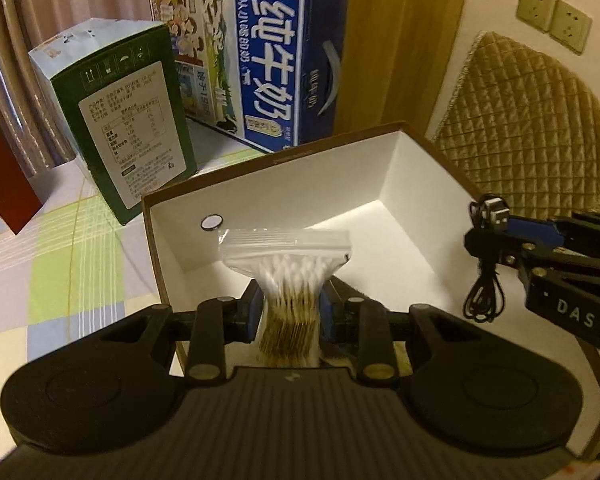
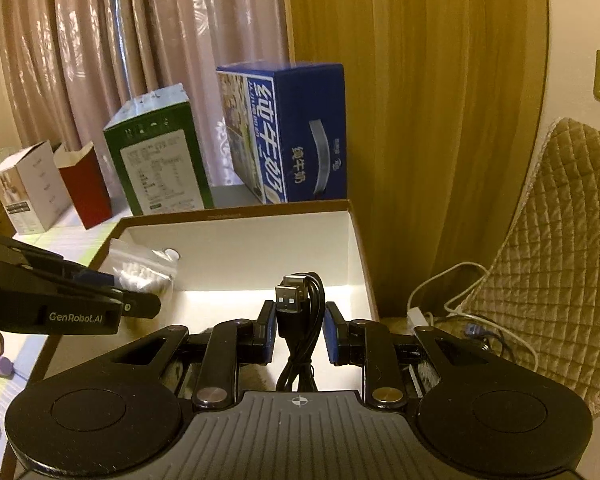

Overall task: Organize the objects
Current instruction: 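Carry the swab bag and black cable into the cardboard box and release both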

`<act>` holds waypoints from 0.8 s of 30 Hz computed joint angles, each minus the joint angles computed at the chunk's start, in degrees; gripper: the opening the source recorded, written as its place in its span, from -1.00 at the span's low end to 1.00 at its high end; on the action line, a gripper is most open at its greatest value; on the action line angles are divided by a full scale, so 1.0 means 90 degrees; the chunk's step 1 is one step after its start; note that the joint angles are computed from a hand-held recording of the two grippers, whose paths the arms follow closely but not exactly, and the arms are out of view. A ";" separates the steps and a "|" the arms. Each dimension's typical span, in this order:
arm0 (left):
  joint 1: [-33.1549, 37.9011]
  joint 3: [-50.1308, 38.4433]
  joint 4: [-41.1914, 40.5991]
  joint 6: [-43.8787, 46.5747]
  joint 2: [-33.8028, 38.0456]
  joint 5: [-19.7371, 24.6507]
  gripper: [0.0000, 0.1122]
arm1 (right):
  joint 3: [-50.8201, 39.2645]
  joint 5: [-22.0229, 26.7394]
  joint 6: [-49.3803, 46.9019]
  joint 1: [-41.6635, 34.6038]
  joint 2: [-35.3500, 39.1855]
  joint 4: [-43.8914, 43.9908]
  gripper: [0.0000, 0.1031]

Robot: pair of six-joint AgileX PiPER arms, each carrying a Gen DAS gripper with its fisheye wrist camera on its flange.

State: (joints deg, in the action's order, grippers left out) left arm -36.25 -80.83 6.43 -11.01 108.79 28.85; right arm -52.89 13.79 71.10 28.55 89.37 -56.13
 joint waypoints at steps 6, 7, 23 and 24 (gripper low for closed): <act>0.0054 -0.0449 -0.0006 0.0202 0.0381 0.0115 -0.55 | -0.0311 -0.0012 -0.0615 -0.0143 0.0331 0.0517 -0.58; 0.0061 -0.0481 -0.0055 0.0286 0.0406 0.0131 -0.50 | -0.0366 -0.0006 -0.0758 -0.0158 0.0385 0.0647 -0.58; 0.0058 -0.0056 -0.0120 0.0494 0.0034 -0.0136 0.45 | -0.0101 -0.0071 -0.0074 -0.0072 -0.0052 0.0360 0.47; 0.0066 0.0032 -0.0120 0.0508 -0.0038 -0.0186 0.47 | -0.0001 -0.0101 -0.0054 -0.0055 -0.0164 0.0383 0.55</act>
